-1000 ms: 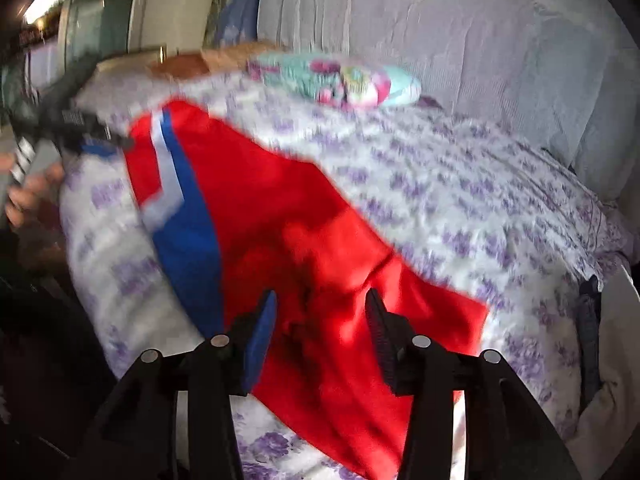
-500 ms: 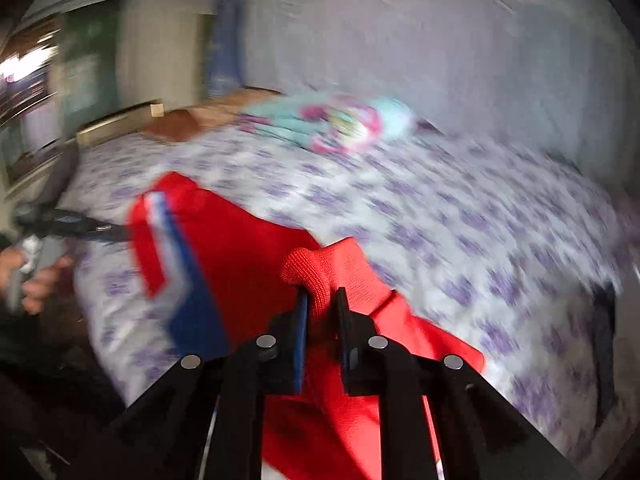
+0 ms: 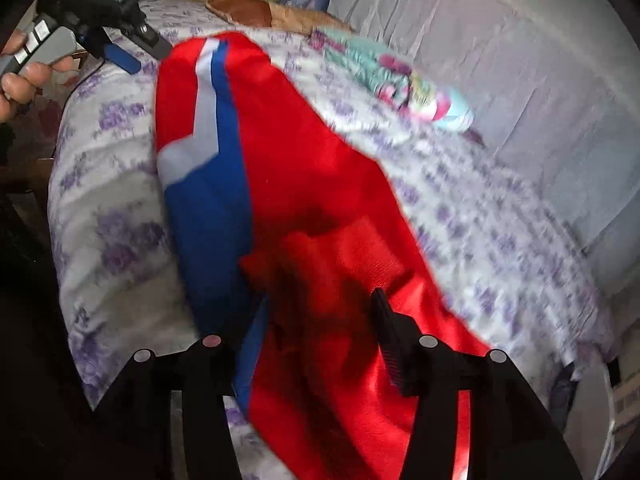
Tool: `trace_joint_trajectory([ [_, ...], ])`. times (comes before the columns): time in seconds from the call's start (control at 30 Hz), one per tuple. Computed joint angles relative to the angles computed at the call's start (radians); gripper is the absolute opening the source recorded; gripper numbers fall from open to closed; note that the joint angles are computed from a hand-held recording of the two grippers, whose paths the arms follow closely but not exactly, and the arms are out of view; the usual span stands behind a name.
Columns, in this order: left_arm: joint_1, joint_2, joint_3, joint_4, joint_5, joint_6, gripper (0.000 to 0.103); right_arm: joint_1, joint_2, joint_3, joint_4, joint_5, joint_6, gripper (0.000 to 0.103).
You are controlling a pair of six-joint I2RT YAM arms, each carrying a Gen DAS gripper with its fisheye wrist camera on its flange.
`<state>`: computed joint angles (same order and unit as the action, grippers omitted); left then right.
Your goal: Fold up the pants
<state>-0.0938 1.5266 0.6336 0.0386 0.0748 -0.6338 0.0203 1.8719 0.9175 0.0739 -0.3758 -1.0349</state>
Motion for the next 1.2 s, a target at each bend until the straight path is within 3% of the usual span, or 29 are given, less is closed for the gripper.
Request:
trace_joint_trajectory([
  [0.07,-0.004,0.002,0.000,0.000,-0.003,-0.002,0.098,-0.002,0.022,0.037,-0.041,-0.009,0.012,0.050],
  [0.23,0.001,0.000,0.004,-0.004,0.016,-0.010,0.098,-0.020,0.047,0.111,-0.116,-0.029,0.086,0.023],
  [0.3,0.006,0.005,0.009,0.001,0.028,-0.023,0.098,-0.018,0.025,0.073,0.009,0.027,0.151,0.021],
  [0.4,-0.004,0.028,0.034,0.010,0.053,-0.036,0.098,-0.046,0.027,0.135,-0.057,-0.026,0.211,0.021],
  [0.47,-0.014,0.060,0.071,0.003,0.049,-0.044,0.098,-0.023,0.056,0.126,-0.071,-0.026,0.190,0.026],
  [0.57,0.003,0.136,0.141,-0.030,0.021,-0.088,0.098,0.009,0.058,0.013,0.093,-0.003,0.156,0.054],
  [0.6,0.025,0.149,0.145,-0.017,0.040,-0.114,0.098,-0.001,0.041,-0.003,0.098,-0.038,0.168,0.057],
  [0.7,0.071,0.178,0.171,0.018,0.065,-0.146,0.098,-0.053,-0.019,-0.022,0.068,-0.169,0.221,0.060],
  [0.77,0.090,0.226,0.217,0.026,0.103,-0.165,0.098,-0.110,-0.087,-0.056,0.031,-0.312,0.239,0.063],
  [0.9,0.064,0.279,0.253,0.070,0.061,-0.189,0.094,-0.216,-0.148,-0.099,0.031,-0.445,0.331,0.068],
  [0.93,0.055,0.274,0.242,0.089,0.042,-0.189,0.078,-0.256,-0.136,-0.082,0.016,-0.473,0.375,0.068],
  [0.97,0.047,0.263,0.227,0.108,0.031,-0.181,0.040,-0.289,-0.123,-0.067,0.001,-0.489,0.406,0.068],
  [1.0,0.044,0.246,0.209,0.133,0.043,-0.167,0.025,-0.321,-0.107,-0.051,-0.019,-0.502,0.427,0.068],
  [1.07,0.024,0.203,0.196,0.135,0.033,-0.155,0.021,-0.391,-0.065,-0.013,-0.048,-0.519,0.466,0.068],
  [1.2,-0.197,0.121,0.331,-0.043,-0.197,0.014,0.018,-0.494,-0.006,0.047,-0.038,-0.510,0.549,0.068],
])
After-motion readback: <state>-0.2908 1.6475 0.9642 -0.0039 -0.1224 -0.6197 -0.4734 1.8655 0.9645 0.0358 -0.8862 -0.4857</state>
